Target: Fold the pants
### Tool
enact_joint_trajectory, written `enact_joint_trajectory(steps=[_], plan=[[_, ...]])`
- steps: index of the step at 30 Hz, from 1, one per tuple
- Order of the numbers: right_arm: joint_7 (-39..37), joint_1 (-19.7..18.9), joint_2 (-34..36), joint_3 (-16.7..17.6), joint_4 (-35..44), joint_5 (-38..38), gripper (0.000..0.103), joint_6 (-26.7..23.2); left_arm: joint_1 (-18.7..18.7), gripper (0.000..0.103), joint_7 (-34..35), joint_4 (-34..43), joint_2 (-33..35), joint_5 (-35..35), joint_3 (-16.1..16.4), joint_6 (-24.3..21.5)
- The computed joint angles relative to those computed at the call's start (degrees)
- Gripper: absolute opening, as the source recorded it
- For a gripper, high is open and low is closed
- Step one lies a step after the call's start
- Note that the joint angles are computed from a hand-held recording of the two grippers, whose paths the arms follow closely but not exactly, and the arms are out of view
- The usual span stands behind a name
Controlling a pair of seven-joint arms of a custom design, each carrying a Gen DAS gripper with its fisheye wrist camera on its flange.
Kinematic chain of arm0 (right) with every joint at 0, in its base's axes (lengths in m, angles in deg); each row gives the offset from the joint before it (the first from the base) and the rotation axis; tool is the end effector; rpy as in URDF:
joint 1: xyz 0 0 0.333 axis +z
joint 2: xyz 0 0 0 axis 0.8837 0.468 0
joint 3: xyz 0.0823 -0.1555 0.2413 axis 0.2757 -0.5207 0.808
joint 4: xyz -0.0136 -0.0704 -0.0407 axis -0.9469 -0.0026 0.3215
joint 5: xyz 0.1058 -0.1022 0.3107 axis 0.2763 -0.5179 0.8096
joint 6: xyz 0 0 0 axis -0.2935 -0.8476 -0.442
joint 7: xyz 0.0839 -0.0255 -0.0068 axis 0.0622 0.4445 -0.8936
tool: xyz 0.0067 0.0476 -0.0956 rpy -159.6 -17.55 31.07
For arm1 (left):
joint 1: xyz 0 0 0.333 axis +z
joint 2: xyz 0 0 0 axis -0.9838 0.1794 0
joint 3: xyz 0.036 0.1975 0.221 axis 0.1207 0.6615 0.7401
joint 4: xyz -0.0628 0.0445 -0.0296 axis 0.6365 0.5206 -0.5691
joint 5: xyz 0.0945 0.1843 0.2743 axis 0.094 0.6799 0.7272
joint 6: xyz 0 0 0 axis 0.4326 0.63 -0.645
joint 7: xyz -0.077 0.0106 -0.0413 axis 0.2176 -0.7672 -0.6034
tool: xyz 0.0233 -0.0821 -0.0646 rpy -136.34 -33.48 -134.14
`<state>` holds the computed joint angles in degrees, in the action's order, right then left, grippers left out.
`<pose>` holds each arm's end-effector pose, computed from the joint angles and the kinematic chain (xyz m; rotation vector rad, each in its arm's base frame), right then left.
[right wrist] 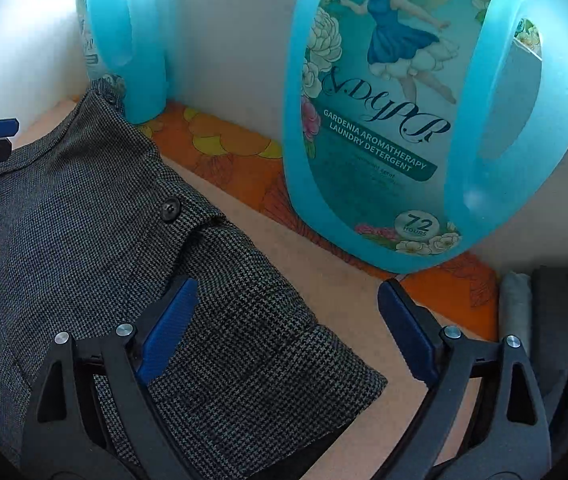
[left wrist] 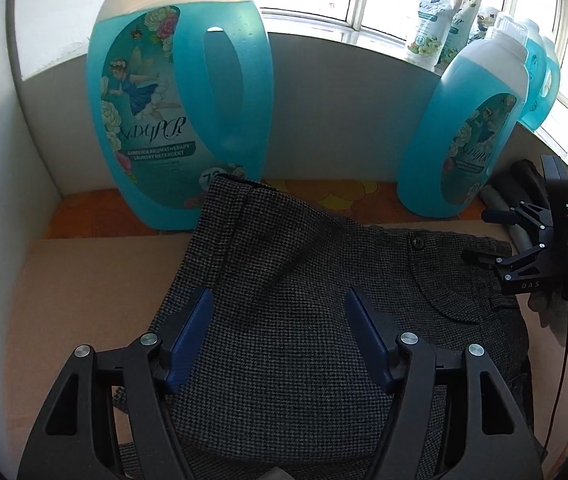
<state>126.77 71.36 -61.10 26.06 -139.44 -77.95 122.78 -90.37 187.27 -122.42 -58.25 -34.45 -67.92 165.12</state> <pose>0.4161 0.0107 0.5245 -2.1470 1.6504 -0.4502 0.4423 -0.1734 0.5796 -1.4573 2.3249 -0.8946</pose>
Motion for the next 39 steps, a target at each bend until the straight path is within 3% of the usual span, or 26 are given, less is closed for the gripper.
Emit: enact_joint_trajectory(steps=[4,6,7,9,11,19,26,28,30,35,39], plan=[[-3.18,1.58,2.0,-1.49,0.63,3.53,0.09,-1.84,0.34,0.068,-1.36,1.41,2.88,0.22,-0.11,-0.42],[-4.47,2.11,2.52,-1.41,0.98,5.29,0.057,-3.52,0.64,0.068,-2.46,2.01,3.81,1.2,-0.49,0.12],[-3.69,1.52,1.98,-0.25,0.26,4.36,0.052,-2.56,0.68,0.068,-2.88,2.31,4.07,1.46,-0.58,0.34],[-2.14,0.83,0.11,1.12,-1.27,2.8,0.029,-0.7,0.79,0.068,-4.33,3.45,4.87,1.77,-0.72,0.48],[-1.54,1.46,-3.03,1.05,-3.33,3.43,0.018,1.28,0.64,0.068,-5.27,5.12,5.65,0.83,-0.48,-0.66],[4.59,5.35,-19.29,6.09,-13.38,-3.15,0.014,5.36,0.19,0.069,-6.59,9.09,7.29,-4.2,0.11,-3.94],[7.35,13.57,-27.88,7.84,-18.21,-6.79,0.013,2.65,0.53,0.07,-8.68,11.06,8.24,-5.77,0.29,-6.9],[9.26,16.32,-31.78,8.94,-19.71,-8.98,0.013,-0.56,0.69,0.07,-8.66,11.69,8.61,-7.65,0.69,-8.26],[9.04,16.56,-32.26,10.52,-20.83,-9.19,0.013,-0.1,0.67,0.07,-8.77,12.45,9.91,-8.54,0.46,-8.66],[10.18,17.81,-33.34,9.72,-22.03,-10.99,0.013,0.39,0.71,0.07,-11.35,13.43,12.59,-5.77,-0.54,-9.16],[10.65,18.86,-36.44,8.07,-22.47,-10.31,0.013,-0.22,1.03,0.07,-12.19,14.88,14.77,-7.96,-0.3,-10.32]])
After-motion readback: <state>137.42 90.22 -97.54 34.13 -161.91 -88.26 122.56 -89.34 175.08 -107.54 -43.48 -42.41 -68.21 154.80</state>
